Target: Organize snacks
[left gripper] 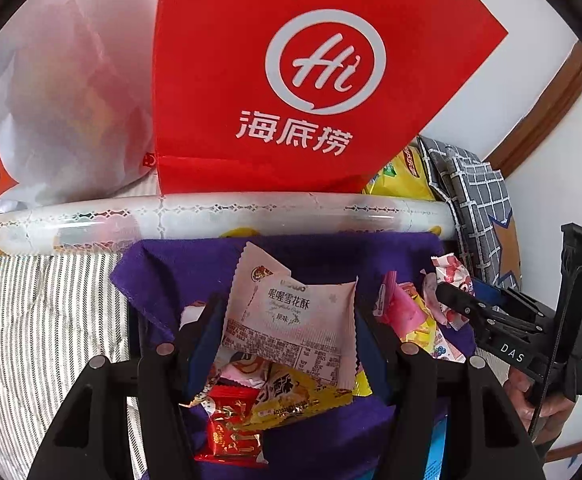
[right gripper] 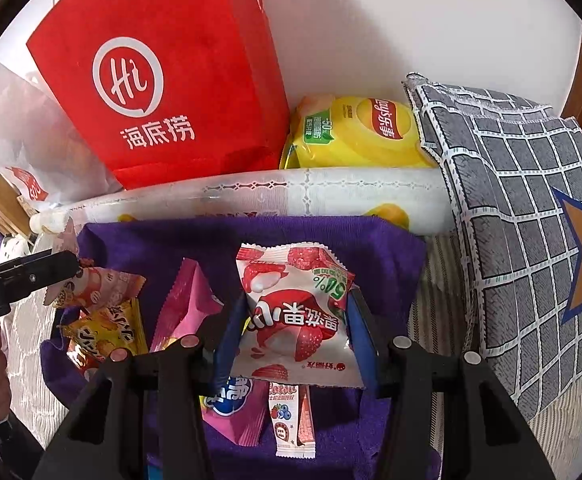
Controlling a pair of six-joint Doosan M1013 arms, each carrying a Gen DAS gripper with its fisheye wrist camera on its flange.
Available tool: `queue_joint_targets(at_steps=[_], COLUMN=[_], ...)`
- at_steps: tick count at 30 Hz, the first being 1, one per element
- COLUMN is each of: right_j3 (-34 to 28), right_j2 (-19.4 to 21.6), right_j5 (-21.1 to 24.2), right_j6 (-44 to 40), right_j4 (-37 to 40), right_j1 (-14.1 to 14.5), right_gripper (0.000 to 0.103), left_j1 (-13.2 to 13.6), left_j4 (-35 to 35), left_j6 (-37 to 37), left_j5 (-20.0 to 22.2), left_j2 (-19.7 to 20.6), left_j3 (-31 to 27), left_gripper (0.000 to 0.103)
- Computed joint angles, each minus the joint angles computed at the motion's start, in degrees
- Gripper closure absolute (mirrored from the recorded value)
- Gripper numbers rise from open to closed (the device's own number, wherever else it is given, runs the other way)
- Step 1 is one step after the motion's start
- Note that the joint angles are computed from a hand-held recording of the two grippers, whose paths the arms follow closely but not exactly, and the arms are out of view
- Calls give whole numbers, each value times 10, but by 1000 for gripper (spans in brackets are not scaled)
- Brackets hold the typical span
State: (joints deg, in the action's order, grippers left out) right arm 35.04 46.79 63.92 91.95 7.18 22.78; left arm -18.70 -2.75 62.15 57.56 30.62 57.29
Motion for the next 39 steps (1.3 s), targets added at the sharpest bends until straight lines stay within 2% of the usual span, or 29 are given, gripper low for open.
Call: queue_joint_targets(at_steps=[36,39], right_j3=[-4,4], right_j2=[3,-2], right_j5=[9,-1], right_j6=[-36,-33], right_j4=[-5,-6], right_j1=[3,2], right_gripper=[50,43], left_j1=[-14,-14], left_j4=[51,55], left_j6=[3,0], left_j5=[40,46], left_j2=[16,17], left_j3=[-20,-21], left_gripper=[41,41])
